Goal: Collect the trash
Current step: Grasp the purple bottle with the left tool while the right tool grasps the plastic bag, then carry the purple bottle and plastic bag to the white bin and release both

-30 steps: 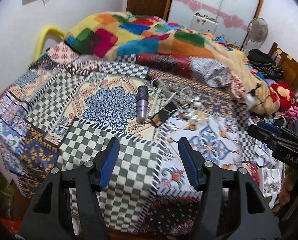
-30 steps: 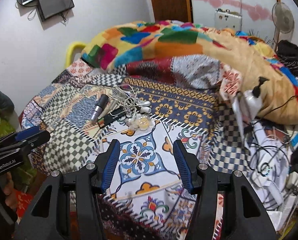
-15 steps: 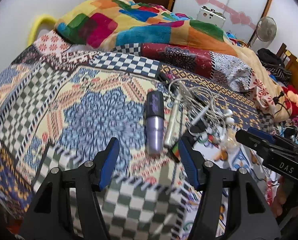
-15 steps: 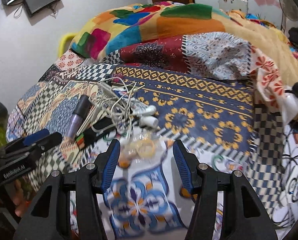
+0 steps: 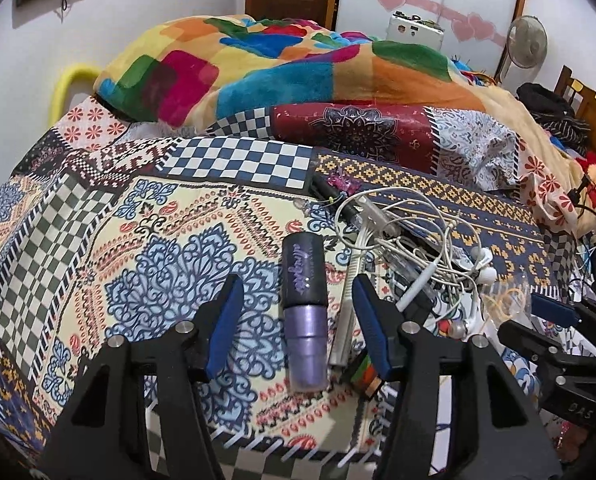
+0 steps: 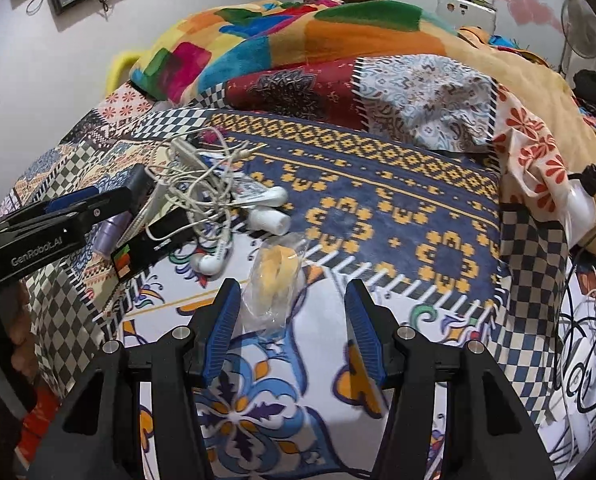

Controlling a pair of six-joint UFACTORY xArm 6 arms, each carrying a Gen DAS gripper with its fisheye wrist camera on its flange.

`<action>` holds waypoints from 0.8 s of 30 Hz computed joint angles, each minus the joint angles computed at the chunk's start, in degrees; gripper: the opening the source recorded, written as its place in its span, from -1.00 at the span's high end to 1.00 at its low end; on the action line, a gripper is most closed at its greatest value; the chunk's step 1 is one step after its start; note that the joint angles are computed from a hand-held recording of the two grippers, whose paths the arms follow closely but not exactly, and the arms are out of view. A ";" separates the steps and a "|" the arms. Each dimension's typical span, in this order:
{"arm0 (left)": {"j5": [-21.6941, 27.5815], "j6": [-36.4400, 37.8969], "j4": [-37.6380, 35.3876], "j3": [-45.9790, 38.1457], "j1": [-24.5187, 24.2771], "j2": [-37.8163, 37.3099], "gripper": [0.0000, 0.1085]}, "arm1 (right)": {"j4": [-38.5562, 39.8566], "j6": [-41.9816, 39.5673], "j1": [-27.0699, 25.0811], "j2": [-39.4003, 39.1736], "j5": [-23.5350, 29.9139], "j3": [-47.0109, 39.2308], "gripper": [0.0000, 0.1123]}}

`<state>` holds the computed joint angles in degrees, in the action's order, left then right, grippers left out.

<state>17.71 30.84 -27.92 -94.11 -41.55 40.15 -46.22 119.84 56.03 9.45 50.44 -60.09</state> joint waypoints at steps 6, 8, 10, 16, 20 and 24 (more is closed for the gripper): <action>-0.18 -2.85 3.05 -1.09 -0.21 1.70 0.28 | 0.32 -2.17 -0.50 1.74 1.70 -2.26 0.21; -0.88 -3.44 3.67 -0.78 -0.27 1.97 0.34 | 0.50 -2.65 -0.41 3.43 3.49 -4.41 0.35; -2.70 -2.26 3.06 0.22 -0.54 1.86 0.50 | -0.36 -0.92 -0.12 3.91 4.19 -4.86 0.67; -1.13 1.70 -1.95 1.79 -0.46 -0.01 0.54 | -2.87 4.80 0.47 2.80 2.25 -3.05 0.76; -0.72 6.27 -8.31 5.56 -0.46 -4.31 0.54 | -3.13 6.40 1.22 1.00 2.13 -1.94 0.77; -1.10 8.76 -11.46 10.78 -0.71 -10.43 0.54 | -2.73 6.23 2.86 -0.37 5.26 -2.72 0.77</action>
<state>16.61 39.60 -39.38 -83.33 -42.25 29.73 -48.96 126.08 58.89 9.08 55.70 -62.81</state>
